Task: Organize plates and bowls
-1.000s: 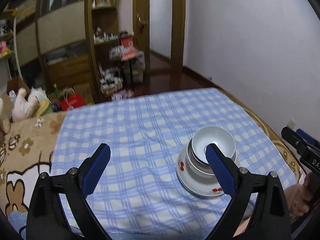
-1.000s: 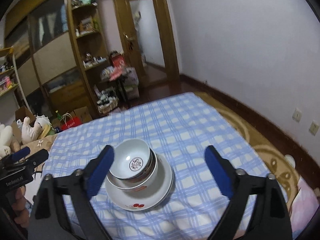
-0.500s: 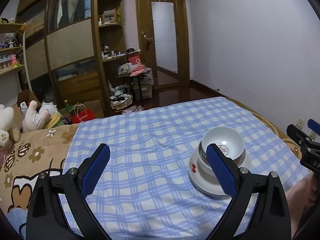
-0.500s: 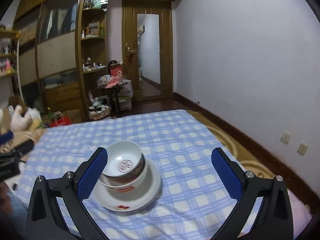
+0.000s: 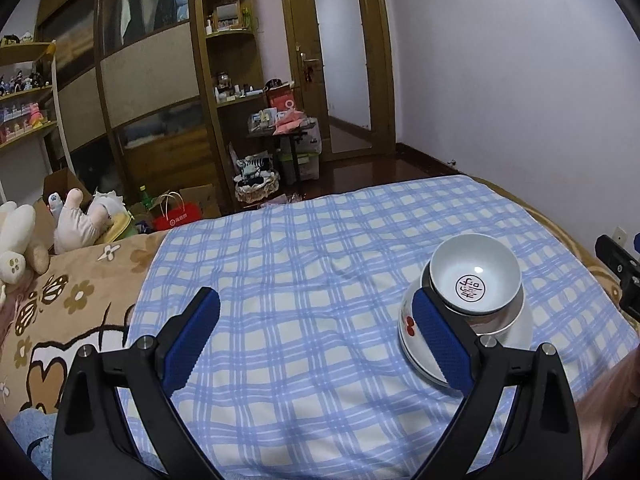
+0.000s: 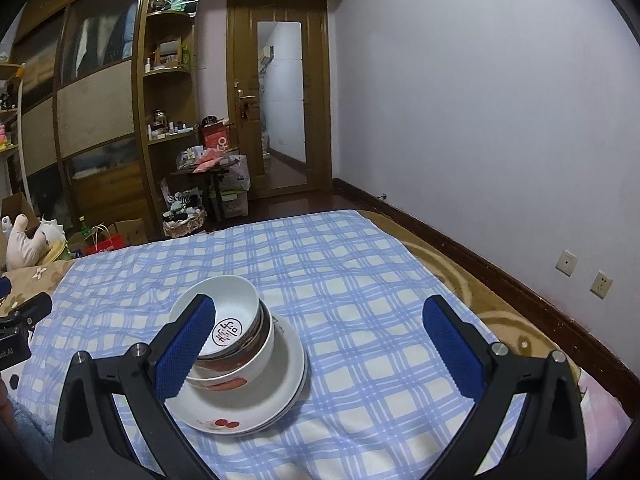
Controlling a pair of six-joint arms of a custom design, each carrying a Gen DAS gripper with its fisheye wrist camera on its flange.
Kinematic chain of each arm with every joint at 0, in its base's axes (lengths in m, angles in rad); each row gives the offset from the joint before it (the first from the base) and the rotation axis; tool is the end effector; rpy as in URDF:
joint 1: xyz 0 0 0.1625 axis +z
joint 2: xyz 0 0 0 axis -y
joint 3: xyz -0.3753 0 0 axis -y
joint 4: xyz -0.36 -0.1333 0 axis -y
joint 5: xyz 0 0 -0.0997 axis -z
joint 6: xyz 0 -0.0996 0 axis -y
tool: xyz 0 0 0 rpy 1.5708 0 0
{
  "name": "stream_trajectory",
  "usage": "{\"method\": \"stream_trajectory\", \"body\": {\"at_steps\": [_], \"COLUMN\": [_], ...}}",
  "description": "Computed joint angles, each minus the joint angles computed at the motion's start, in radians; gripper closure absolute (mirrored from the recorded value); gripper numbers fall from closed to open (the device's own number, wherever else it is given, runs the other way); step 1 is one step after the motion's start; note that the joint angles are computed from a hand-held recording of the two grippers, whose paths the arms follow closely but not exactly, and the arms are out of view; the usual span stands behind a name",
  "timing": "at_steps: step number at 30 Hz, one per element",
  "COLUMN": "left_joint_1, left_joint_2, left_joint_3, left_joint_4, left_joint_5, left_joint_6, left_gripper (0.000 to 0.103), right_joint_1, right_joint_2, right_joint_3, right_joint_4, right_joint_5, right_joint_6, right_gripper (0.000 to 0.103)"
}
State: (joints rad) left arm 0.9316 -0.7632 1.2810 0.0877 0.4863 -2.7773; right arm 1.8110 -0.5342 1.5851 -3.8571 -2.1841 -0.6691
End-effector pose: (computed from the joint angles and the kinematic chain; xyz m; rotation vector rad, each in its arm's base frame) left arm -0.1597 -0.5859 0.1353 0.3922 1.9757 -1.1556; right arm 0.2193 -0.5759 0.1085 0.4754 -1.9998 1.2570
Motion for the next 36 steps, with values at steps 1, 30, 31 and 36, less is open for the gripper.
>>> {"method": "stream_trajectory", "body": {"at_steps": [1,30,31,36], "left_joint_1": [0.001,0.003,0.002,0.003], "left_joint_2": [0.001,-0.004,-0.004,-0.001], "left_joint_3": [-0.001,0.007,0.007,0.003], "left_joint_4": [0.001,-0.060,-0.061,-0.047], "left_joint_5": [-0.001,-0.072,-0.074,-0.067], "left_joint_6": [-0.001,0.027,0.030,0.022], "left_gripper": [0.007,0.007,0.007,0.007], "right_joint_1": [0.000,0.005,0.004,0.003], "right_joint_2": [0.001,0.016,0.016,0.018], "right_joint_3": [-0.001,-0.023,-0.024,-0.024], "right_joint_4": [-0.004,-0.015,-0.017,-0.020], "right_joint_5": [-0.001,-0.022,-0.023,-0.024], "right_joint_6": [-0.002,-0.023,-0.023,-0.026], "right_gripper": [0.000,0.000,0.000,0.000]}}
